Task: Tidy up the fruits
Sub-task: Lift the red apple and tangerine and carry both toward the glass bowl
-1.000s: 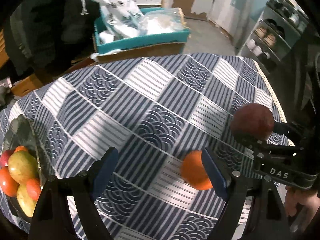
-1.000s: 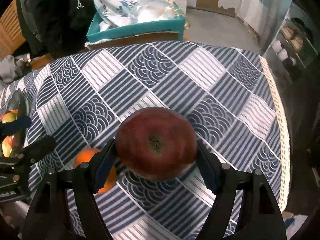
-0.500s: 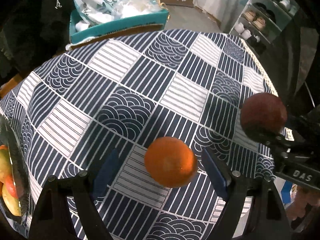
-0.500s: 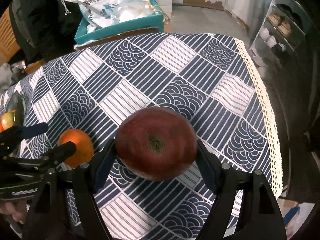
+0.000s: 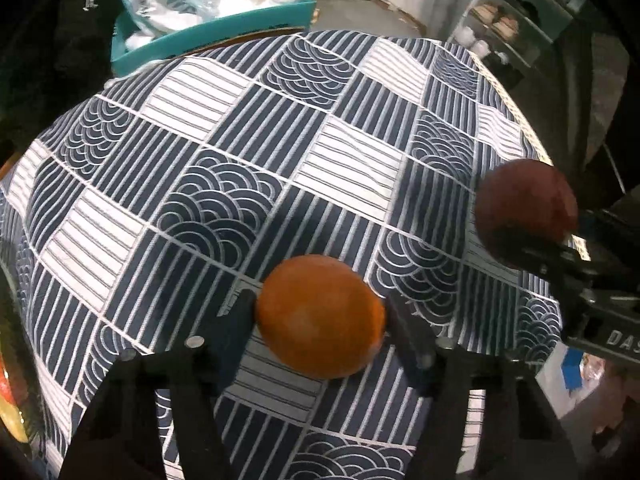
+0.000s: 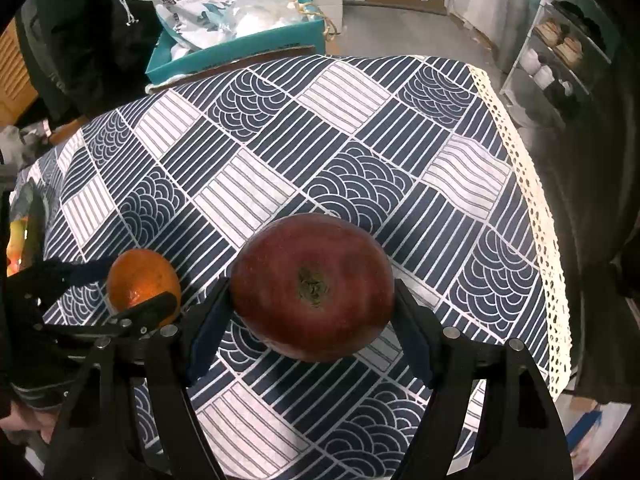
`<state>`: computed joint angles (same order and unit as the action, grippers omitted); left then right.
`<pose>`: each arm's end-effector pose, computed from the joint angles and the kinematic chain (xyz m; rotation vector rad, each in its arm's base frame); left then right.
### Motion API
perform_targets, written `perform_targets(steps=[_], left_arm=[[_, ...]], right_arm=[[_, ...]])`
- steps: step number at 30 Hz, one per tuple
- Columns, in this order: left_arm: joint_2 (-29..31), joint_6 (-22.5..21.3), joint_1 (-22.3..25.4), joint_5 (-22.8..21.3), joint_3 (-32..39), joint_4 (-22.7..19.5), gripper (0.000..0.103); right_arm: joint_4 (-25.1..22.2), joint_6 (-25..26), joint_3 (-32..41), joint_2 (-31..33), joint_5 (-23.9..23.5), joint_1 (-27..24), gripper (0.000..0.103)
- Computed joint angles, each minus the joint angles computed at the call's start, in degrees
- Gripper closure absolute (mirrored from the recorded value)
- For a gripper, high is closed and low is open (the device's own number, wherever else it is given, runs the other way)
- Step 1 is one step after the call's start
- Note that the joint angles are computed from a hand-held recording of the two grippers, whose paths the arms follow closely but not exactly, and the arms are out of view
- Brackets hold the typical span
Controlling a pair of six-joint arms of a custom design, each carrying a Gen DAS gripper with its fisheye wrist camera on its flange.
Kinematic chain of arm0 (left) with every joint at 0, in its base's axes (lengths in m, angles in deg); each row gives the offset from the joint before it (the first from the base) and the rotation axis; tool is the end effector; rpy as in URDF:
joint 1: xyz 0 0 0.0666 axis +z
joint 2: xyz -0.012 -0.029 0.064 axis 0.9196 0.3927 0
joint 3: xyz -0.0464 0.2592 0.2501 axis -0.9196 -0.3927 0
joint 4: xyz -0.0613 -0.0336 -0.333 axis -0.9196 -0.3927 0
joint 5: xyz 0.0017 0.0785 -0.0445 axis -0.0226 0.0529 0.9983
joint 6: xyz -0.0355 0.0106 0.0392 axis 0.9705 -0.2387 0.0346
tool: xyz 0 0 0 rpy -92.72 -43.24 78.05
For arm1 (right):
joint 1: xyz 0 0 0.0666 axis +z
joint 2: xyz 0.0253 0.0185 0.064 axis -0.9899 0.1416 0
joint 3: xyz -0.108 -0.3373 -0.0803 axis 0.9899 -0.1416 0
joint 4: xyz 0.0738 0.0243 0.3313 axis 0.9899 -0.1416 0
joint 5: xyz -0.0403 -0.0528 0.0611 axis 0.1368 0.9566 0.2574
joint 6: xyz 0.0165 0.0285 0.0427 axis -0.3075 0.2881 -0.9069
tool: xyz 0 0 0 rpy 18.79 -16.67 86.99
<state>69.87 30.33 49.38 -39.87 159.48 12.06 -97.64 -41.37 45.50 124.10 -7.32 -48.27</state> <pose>0.5023 -0.1674 0.3571 0.8147 2.7512 -0.3427 0.4356 0.2792 0.3934 0.3623 2.7253 0.0541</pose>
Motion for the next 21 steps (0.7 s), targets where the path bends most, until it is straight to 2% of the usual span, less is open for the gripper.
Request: perform_targets(steps=[10,21], left_arm=[[-2.4,-1.2,0.9,-1.4,-1.6,1.8,0.039],[-4.3,-0.8,4.2,-1.2,0.8,1.8,0.039]], right_arm=[[0.2,0.8,2.0,1.0,0.2,0.4,0.026],[-0.5,2.8,7.1,2.5,2.9,1.7,0.026]])
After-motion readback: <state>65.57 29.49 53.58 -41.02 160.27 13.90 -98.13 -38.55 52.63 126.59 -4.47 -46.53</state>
